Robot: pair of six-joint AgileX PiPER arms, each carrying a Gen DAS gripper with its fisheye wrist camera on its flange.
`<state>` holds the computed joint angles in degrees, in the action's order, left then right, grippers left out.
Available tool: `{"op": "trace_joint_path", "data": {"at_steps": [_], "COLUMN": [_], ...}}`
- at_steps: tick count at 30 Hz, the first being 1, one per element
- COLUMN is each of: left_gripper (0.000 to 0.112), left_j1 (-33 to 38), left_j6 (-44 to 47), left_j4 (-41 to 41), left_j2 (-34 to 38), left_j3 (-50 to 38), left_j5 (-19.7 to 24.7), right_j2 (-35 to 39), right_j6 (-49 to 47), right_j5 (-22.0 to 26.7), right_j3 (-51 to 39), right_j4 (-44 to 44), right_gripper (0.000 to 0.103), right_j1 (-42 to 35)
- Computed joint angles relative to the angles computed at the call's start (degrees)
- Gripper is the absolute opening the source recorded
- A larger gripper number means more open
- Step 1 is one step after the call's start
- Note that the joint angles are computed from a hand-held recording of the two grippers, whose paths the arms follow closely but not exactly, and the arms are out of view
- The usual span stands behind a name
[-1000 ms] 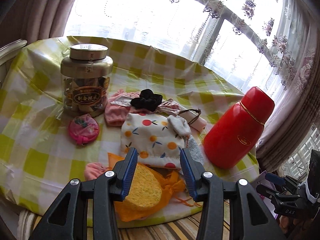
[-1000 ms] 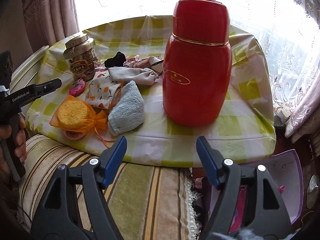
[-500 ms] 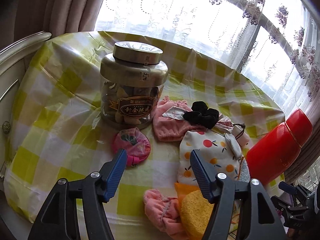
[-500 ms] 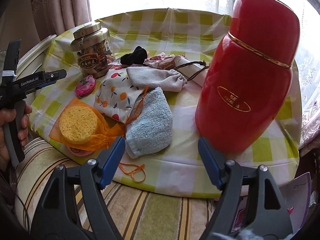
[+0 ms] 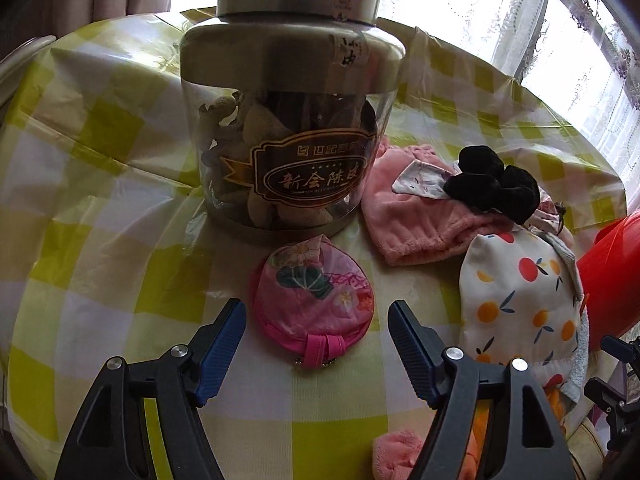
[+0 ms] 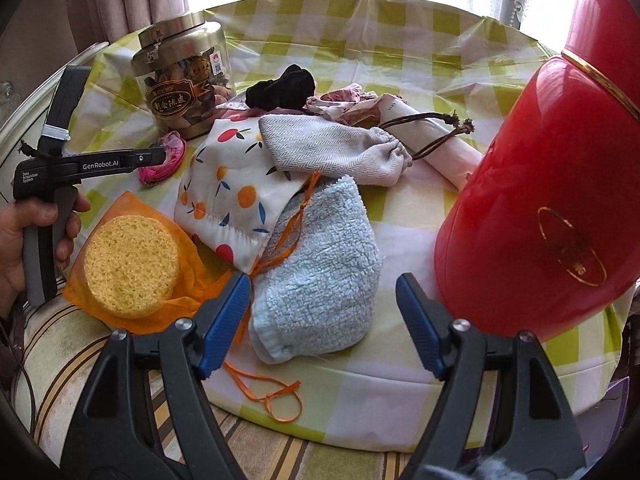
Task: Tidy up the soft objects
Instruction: 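Grasp the pink round pouch with the left tool while the right tool grasps the light blue towel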
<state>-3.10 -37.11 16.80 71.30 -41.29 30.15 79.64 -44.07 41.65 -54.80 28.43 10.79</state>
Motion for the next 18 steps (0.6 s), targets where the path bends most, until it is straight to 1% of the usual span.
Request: {"op": "trace_joint_path", "data": {"at_steps": [3,6,10,12,13,14,15,17,18], "left_gripper": [0.075,0.079,0.079,0.078,0.078,0.073,0.072,0.056,0.053], "left_j1": [0.1,-0.4,-0.3,-0.7,-1.3,-1.6,-1.9,-2.1,-2.3], "left_j6": [1.5,-0.6,-2.5,-3.9,-5.7,-7.0,-8.4,-10.0,-10.3], "left_j4": [0.5,3.7,6.7,8.6,10.5,12.1,13.4,14.8,15.1], "left_j2": [2.7,5.0,5.9,6.8,7.8,8.3,8.4,8.3,8.1], "left_j3": [-0.9,-1.1,-0.5,-0.8,-1.2,-1.3,-1.0,-0.7,-0.4], "left_j5": [-0.8,-1.6,-3.3,-3.4,-3.5,-3.5,-4.1,-4.7,-5.0], "right_j2": [1.3,2.9,4.8,5.6,5.8,6.4,6.6,6.7,6.6], "right_j6": [0.8,1.8,2.6,2.9,2.8,2.9,3.1,2.8,2.5], "right_j5": [-0.8,-1.4,-2.3,-2.7,-2.7,-2.7,-2.6,-2.8,-2.9], "right_j3": [-0.5,-1.1,-1.7,-1.9,-2.0,-2.3,-2.5,-2.2,-2.0], "right_j4": [-0.6,-1.2,-2.1,-2.2,-2.0,-2.0,-2.2,-2.2,-2.1], "right_gripper": [0.078,0.078,0.078,0.077,0.074,0.067,0.064,0.052,0.049], "right_j1": [0.7,1.3,2.2,2.2,2.1,2.3,2.5,2.7,2.7]}}
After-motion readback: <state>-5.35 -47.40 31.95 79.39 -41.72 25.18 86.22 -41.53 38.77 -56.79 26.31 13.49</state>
